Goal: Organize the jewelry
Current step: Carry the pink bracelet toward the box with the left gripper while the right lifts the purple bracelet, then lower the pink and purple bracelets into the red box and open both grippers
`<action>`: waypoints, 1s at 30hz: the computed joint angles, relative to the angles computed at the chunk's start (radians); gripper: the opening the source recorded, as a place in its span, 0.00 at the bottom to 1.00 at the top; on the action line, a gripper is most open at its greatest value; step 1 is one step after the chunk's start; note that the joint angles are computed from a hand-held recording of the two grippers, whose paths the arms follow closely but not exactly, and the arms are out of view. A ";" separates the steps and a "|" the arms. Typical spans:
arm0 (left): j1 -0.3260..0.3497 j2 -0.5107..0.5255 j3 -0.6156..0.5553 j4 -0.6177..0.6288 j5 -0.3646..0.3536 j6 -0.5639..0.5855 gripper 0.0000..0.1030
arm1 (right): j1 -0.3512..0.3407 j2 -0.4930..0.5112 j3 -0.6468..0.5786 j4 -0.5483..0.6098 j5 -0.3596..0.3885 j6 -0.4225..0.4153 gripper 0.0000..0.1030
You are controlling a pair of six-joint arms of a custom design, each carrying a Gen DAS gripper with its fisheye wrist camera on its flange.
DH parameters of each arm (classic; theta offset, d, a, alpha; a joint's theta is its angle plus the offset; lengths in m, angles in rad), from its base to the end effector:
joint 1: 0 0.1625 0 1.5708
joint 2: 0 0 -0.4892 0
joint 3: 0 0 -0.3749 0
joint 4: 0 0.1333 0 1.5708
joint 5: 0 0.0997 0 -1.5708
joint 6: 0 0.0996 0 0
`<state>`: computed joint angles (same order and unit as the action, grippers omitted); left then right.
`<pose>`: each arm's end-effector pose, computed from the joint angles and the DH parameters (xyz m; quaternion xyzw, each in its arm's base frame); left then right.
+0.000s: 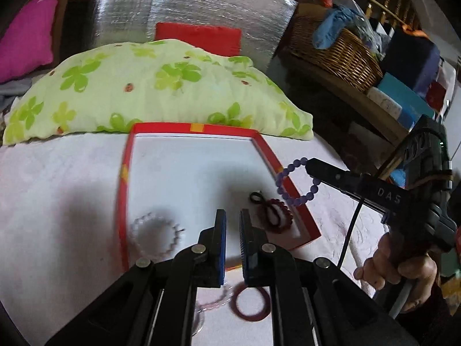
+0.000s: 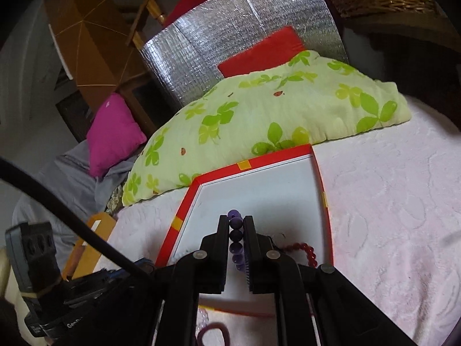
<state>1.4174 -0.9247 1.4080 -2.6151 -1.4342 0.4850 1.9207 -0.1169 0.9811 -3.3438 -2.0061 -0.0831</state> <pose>0.0285 -0.7769 0.3484 0.2829 0.9162 -0.2616 0.1103 0.3812 -0.7783 -0.0425 0.0959 -0.8772 0.4506 0.1353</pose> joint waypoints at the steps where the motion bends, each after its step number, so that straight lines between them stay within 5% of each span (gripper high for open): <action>1: 0.007 -0.011 0.002 0.014 -0.001 0.001 0.08 | 0.001 -0.001 0.002 0.005 0.006 -0.001 0.10; 4: 0.015 -0.057 0.051 -0.004 0.088 0.017 0.08 | 0.006 -0.012 0.034 -0.012 0.016 -0.030 0.10; 8: 0.053 -0.123 0.122 0.001 0.107 -0.058 0.13 | 0.016 -0.037 0.113 -0.074 0.027 -0.043 0.10; 10: 0.062 -0.151 0.183 -0.009 0.153 -0.092 0.35 | 0.022 -0.042 0.139 -0.102 0.031 -0.048 0.10; 12: 0.057 -0.160 0.237 -0.040 0.226 -0.093 0.45 | 0.027 -0.045 0.158 -0.114 0.030 -0.052 0.10; 18: 0.026 -0.118 0.335 -0.170 0.397 -0.008 0.47 | 0.044 -0.050 0.220 -0.147 -0.006 -0.069 0.10; 21: 0.017 -0.105 0.356 -0.232 0.404 0.076 0.46 | 0.049 -0.054 0.246 -0.186 -0.020 -0.097 0.10; 24: 0.027 -0.110 0.341 -0.207 0.376 0.058 0.14 | 0.047 -0.061 0.262 -0.197 -0.034 -0.107 0.10; 30: 0.035 -0.139 0.322 -0.229 0.255 0.036 0.14 | 0.032 -0.085 0.290 -0.217 -0.016 -0.089 0.10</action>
<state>1.4522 -1.0635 1.7301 -2.8441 -1.1795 0.5214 1.9525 -0.2018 1.2709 -3.5610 -2.0223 -0.1723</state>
